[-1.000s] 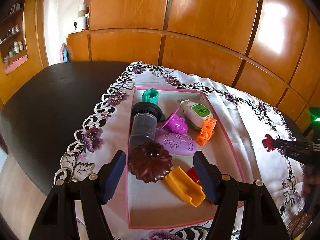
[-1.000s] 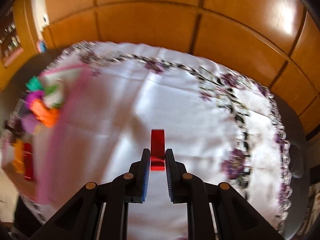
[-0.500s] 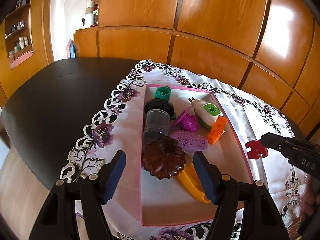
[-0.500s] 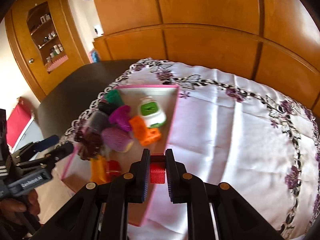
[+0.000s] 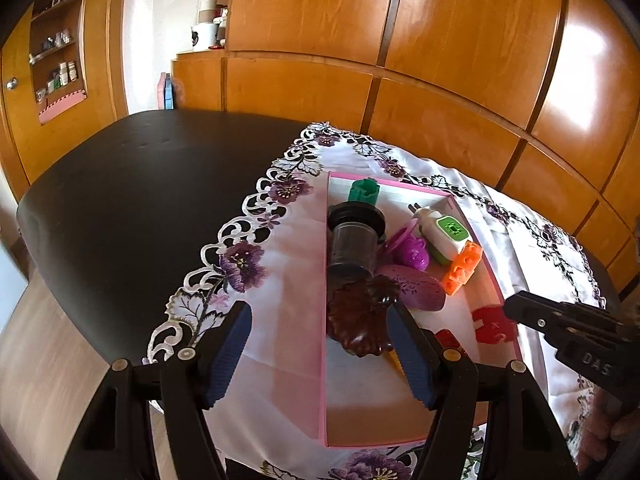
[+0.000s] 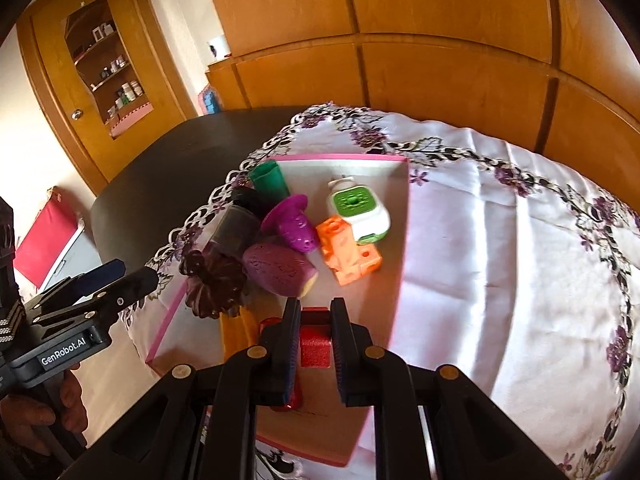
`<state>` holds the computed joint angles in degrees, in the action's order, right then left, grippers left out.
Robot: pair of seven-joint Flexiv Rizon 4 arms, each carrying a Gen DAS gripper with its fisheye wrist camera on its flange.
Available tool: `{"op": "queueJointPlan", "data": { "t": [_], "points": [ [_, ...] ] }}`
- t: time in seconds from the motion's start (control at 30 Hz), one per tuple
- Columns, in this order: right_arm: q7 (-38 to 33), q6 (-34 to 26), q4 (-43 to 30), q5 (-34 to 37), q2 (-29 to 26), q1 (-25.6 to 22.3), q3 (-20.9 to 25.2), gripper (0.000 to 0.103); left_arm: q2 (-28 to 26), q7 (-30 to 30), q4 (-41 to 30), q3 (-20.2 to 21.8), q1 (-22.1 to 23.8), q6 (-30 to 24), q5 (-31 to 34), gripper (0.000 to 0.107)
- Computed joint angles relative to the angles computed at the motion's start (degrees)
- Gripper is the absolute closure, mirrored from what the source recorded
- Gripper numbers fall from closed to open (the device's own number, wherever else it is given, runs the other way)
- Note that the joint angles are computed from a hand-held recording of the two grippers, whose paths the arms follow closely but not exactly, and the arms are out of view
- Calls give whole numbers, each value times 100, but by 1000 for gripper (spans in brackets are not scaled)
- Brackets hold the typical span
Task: Organize rigid objects
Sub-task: 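Carry the red block into the tray and open the right tool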
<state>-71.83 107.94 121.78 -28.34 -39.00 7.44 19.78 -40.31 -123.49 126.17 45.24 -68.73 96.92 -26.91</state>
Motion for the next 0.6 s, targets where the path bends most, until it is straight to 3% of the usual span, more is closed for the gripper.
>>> {"op": "queueJointPlan", "data": {
  "t": [0.1, 0.3, 0.43, 0.53, 0.6],
  "points": [
    [-1, 254, -104, 476, -101, 677, -566, 89, 3, -8, -10, -15, 12, -11, 16, 36],
    [-164, 137, -31, 773, -271, 1169, -940, 88, -2, 3, -68, -53, 63, -50, 116, 36],
    [-468, 385, 125, 1209, -309, 1803, -1454, 89, -3, -28, -106, -105, 129, -59, 174, 36],
    [-469, 316, 77, 1209, -311, 1762, -1415, 89, -12, -49, -137, -98, 134, -90, 232, 36],
    [-606, 298, 40, 1504, -306, 2013, -1609, 89, -20, -81, -151, -78, 121, -117, 263, 36]
  ]
}}
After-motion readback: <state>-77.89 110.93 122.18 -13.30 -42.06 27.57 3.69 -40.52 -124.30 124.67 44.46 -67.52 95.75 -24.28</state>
